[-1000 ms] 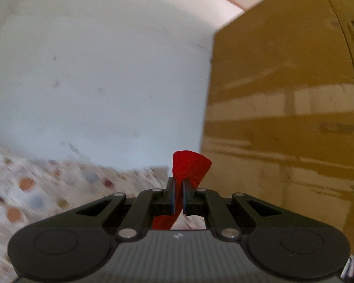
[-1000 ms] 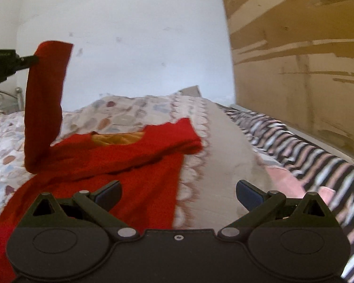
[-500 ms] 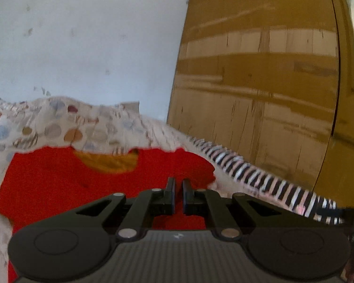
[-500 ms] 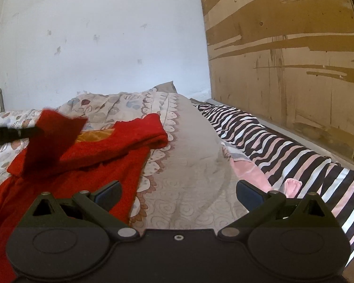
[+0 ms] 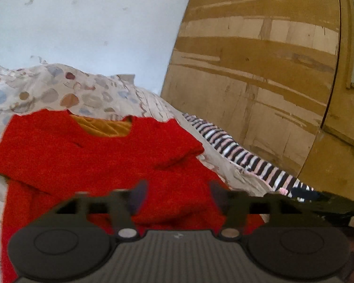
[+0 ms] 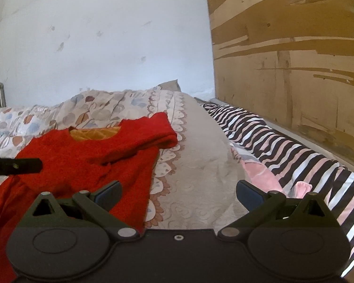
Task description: Fold small clothes
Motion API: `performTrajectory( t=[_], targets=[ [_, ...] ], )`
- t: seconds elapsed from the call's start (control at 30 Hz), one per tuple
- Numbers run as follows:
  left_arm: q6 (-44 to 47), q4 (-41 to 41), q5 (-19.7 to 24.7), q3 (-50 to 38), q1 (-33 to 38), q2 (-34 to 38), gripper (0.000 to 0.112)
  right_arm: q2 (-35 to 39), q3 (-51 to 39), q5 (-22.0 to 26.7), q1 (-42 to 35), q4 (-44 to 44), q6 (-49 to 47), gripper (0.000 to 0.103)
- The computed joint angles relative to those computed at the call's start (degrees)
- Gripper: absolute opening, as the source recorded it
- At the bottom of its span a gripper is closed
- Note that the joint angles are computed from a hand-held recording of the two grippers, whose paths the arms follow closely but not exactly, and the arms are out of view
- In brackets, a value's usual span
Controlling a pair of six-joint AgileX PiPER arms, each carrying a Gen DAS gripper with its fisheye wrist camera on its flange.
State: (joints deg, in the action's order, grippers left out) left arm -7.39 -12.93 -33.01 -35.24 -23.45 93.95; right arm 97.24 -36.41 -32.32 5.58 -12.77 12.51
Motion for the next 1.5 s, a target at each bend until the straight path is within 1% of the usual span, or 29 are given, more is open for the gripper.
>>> performTrajectory(
  t=[0.03, 0.07, 0.1, 0.2, 0.27, 0.33, 0.4, 0.43, 0.47, 0.5, 0.53, 0.6, 0.63, 0.67, 0.73, 0.77, 0.83, 0.87, 0.9, 0.97, 1.03, 1.1, 1.13, 1.17, 1.23, 1.27, 1.3, 1.4, 1.5],
  targets=[
    [1.0, -1.3, -0.6, 1.1, -0.2, -1.1, 0.081, 0.2, -0.3, 0.6, 0.3, 0.2, -0.4, 0.103],
    [2.4, -2.5, 0.2, 1.8, 0.0, -2.5, 0.084, 0.4, -0.5, 0.9, 0.6, 0.4, -0.5, 0.103],
    [5.7, -5.9, 1.5, 2.3, -0.3, -3.9, 0.086, 0.7, -0.9, 1.3, 0.8, 0.2, -0.4, 0.103],
    [22.2, -23.1, 8.6, 1.4, 0.6, -8.0, 0.092, 1.9, -2.6, 2.6, 1.9, -0.8, 0.1, 0.103],
    [33.4, -34.5, 11.7, 0.7, 3.4, -9.4, 0.093, 2.7, -4.3, 3.8, 3.2, -0.7, -0.6, 0.103],
    [44.8, -46.0, 11.7, 0.2, 6.3, -9.5, 0.095, 3.4, -6.7, 5.6, 4.1, -2.9, 0.5, 0.103],
    [56.2, -57.5, 9.8, -0.8, 8.9, -8.2, 0.096, 4.2, -9.5, 8.1, 5.3, -5.0, 1.1, 0.103],
    [61.4, -62.5, 8.9, -1.8, 10.6, -7.1, 0.096, 4.7, -11.1, 9.6, 6.1, -6.1, 1.2, 0.103],
    [64.5, -65.2, 9.0, -2.5, 12.4, -6.2, 0.096, 5.1, -12.5, 10.8, 6.7, -7.3, 1.8, 0.103],
    [65.4, -65.6, 9.4, -3.1, 14.5, -5.2, 0.096, 5.8, -14.4, 12.2, 7.4, -10.0, 3.5, 0.103],
    [64.1, -63.8, 10.1, -3.8, 16.6, -3.8, 0.096, 6.3, -16.0, 13.5, 7.8, -13.8, 6.5, 0.103],
    [63.8, -62.9, 11.3, -5.8, 20.1, -1.3, 0.096, 7.8, -19.9, 16.3, 8.8, -23.6, 14.5, 0.103],
    [63.5, -62.8, 11.3, -6.8, 21.0, -0.2, 0.096, 8.4, -21.4, 17.4, 9.5, -25.4, 15.7, 0.103],
    [62.2, -61.7, 11.3, -7.6, 21.6, 0.7, 0.096, 8.9, -22.7, 18.3, 10.3, -24.9, 14.5, 0.103],
    [58.2, -56.6, 11.6, -9.2, 22.7, 2.8, 0.096, 10.5, -25.7, 19.9, 11.4, -27.8, 15.8, 0.103],
    [59.5, -57.0, 11.9, -10.9, 23.1, 4.3, 0.096, 11.4, -27.5, 21.1, 12.0, -30.9, 18.5, 0.103],
    [67.6, -63.4, 12.1, -14.7, 23.1, 7.4, 0.096, 12.8, -30.0, 21.8, 12.6, -34.9, 22.5, 0.103],
    [69.9, -65.5, 12.1, -15.4, 22.7, 8.2, 0.096, 13.5, -31.3, 22.3, 13.0, -36.6, 24.6, 0.103],
    [69.8, -65.4, 12.1, -15.7, 22.6, 8.6, 0.096, 14.3, -32.6, 22.7, 13.3, -37.8, 26.3, 0.103],
    [64.5, -59.6, 11.1, -14.8, 22.4, 9.3, 0.096, 15.5, -33.9, 22.3, 13.3, -41.7, 30.8, 0.103],
    [59.0, -54.7, 9.3, -14.0, 22.3, 10.1, 0.096, 17.4, -36.3, 24.0, 13.8, -50.2, 39.6, 0.103],
    [55.7, -52.3, 6.8, -14.1, 22.3, 11.4, 0.096, 19.4, -37.6, 25.0, 13.9, -58.9, 48.5, 0.103],
    [56.4, -53.1, 5.6, -14.7, 22.3, 12.3, 0.096, 20.1, -37.8, 25.0, 13.9, -60.8, 50.5, 0.103],
    [56.8, -53.6, 4.6, -15.4, 22.4, 13.1, 0.096, 20.4, -37.6, 24.4, 13.5, -60.5, 50.5, 0.103],
    [53.0, -50.8, 2.4, -15.5, 22.8, 14.2, 0.096, 20.5, -36.9, 22.8, 12.9, -56.4, 47.0, 0.103],
    [51.0, -49.1, 1.9, -15.4, 23.2, 14.3, 0.095, 20.6, -37.0, 22.4, 12.7, -57.2, 48.1, 0.103],
    [48.1, -46.9, 1.1, -14.9, 23.3, 14.2, 0.095, 20.8, -37.2, 22.1, 12.5, -59.3, 50.3, 0.103],
    [38.0, -38.2, -1.6, -12.3, 23.9, 13.0, 0.094, 20.9, -36.9, 21.2, 12.1, -59.2, 50.5, 0.103],
    [32.9, -32.7, -2.6, -10.8, 24.0, 12.4, 0.094, 20.9, -36.4, 20.6, 11.8, -56.5, 48.2, 0.103]
  ],
)
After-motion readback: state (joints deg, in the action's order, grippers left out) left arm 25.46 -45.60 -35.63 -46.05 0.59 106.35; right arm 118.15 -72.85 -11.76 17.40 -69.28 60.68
